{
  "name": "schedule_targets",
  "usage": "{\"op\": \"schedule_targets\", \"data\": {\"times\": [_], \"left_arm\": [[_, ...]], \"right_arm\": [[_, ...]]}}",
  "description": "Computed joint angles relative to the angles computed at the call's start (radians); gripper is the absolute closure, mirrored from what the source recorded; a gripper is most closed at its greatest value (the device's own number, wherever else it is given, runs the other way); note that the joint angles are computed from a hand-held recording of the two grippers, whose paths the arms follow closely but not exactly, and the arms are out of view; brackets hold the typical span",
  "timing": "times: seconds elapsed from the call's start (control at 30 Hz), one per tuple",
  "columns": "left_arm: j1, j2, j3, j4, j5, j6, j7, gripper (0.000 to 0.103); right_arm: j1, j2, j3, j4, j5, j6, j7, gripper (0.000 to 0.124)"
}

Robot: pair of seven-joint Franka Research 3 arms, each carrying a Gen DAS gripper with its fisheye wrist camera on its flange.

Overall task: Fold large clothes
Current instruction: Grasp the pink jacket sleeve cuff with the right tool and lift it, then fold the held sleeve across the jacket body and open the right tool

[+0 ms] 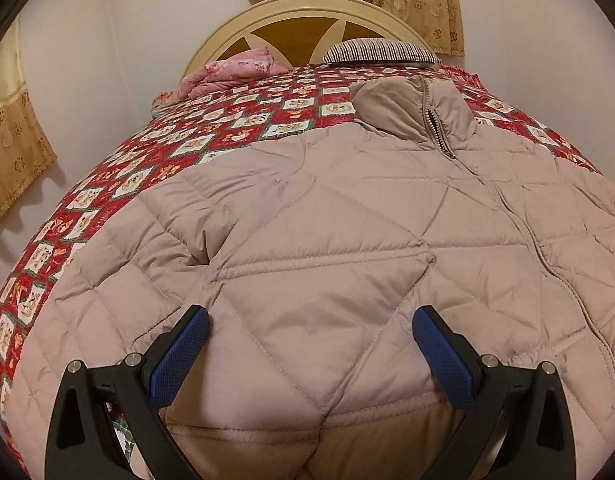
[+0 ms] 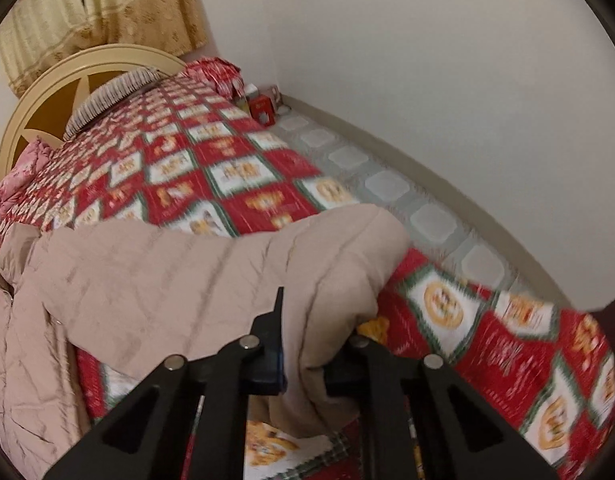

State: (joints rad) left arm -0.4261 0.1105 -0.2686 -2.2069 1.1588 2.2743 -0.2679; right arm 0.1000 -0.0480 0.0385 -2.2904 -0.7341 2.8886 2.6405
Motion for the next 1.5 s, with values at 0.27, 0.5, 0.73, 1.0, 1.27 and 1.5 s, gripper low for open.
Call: {"op": "schedule_targets", "data": {"times": [0.27, 0.5, 0.73, 1.0, 1.27, 1.5], "left_arm": [[0.001, 0.002, 0.002, -0.001, 0.001, 0.008, -0.007, 0.001], [0.003, -0.004, 0.002, -0.009, 0.005, 0.015, -0.015, 0.001], [0.010, -0.010, 0.003, -0.019, 0.011, 0.036, -0.032, 0.001], [0.017, -0.022, 0.001, -0.035, 0.019, 0.050, -0.058, 0.001], [0.016, -0.022, -0.002, -0.034, 0.012, 0.043, -0.058, 0.001], [0.025, -0.106, -0.015, -0.094, -0.044, 0.026, -0.007, 0.001]], "right_arm": [[0.061, -0.001, 0.055, 0.180, -0.114, -0.063, -0.020, 0.110], [0.170, 0.041, 0.087, 0.320, -0.213, -0.076, -0.064, 0.110], [0.305, 0.126, 0.086, 0.435, -0.203, -0.046, -0.192, 0.110], [0.427, 0.279, 0.096, 0.548, 0.012, -0.001, -0.452, 0.110], [0.532, 0.544, 0.109, 0.720, 0.211, 0.002, -0.579, 0.110], [0.347, 0.678, 0.381, 0.735, 0.547, 0.033, -0.899, 0.059]]}}
